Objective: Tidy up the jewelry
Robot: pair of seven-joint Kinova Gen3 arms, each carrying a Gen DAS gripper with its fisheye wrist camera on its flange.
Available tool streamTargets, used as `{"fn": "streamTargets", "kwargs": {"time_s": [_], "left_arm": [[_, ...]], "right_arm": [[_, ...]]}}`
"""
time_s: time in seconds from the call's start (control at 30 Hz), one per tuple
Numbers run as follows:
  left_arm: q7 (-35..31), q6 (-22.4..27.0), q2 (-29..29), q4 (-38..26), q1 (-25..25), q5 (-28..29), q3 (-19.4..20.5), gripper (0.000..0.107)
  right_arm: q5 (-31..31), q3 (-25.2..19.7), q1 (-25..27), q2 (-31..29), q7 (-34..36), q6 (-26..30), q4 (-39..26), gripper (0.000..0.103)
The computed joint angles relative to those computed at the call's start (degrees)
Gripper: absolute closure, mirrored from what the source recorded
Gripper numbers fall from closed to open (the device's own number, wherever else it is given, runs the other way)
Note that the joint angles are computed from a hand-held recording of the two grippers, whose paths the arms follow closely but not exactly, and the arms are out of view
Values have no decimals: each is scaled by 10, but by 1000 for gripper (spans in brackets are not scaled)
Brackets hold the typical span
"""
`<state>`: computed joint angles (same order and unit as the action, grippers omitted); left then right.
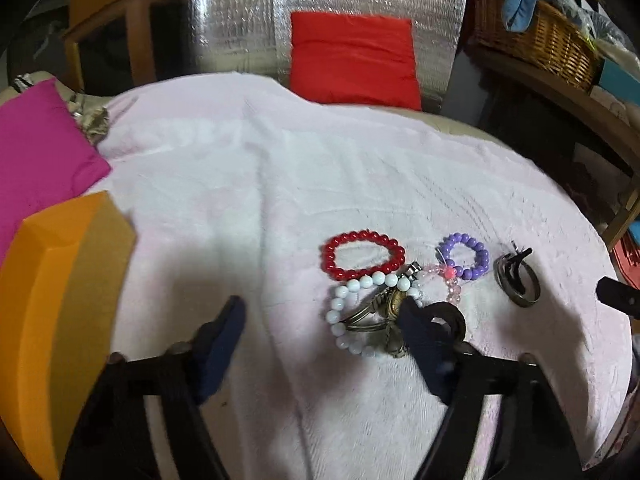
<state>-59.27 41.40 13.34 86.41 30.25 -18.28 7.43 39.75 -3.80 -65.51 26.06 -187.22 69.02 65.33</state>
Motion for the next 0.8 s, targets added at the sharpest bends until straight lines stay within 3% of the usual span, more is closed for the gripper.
{"fn": "streamTargets", "kwargs": {"time_s": [0.2, 0.33, 0.4, 0.6, 0.8], "left_arm": [[-66, 9, 36, -29, -29, 64, 15, 64], [-120, 20, 48, -40, -47, 118, 23, 90], [-142, 16, 48, -37, -50, 133, 24, 92], [-202, -1, 35, -19, -68, 182, 32, 98], [-269, -9, 14, -5, -80, 236, 48, 98]], "right_arm": [[-3, -5, 30, -27, -20, -65, 58, 37], [-15, -19, 69, -35, -14, -131, 89, 51], [-26, -14, 72, -27, 6, -140, 81, 53], [-51, 1, 69, 24, 74, -91, 8, 60], [-100, 21, 66, 92, 160, 7, -93, 80]]}}
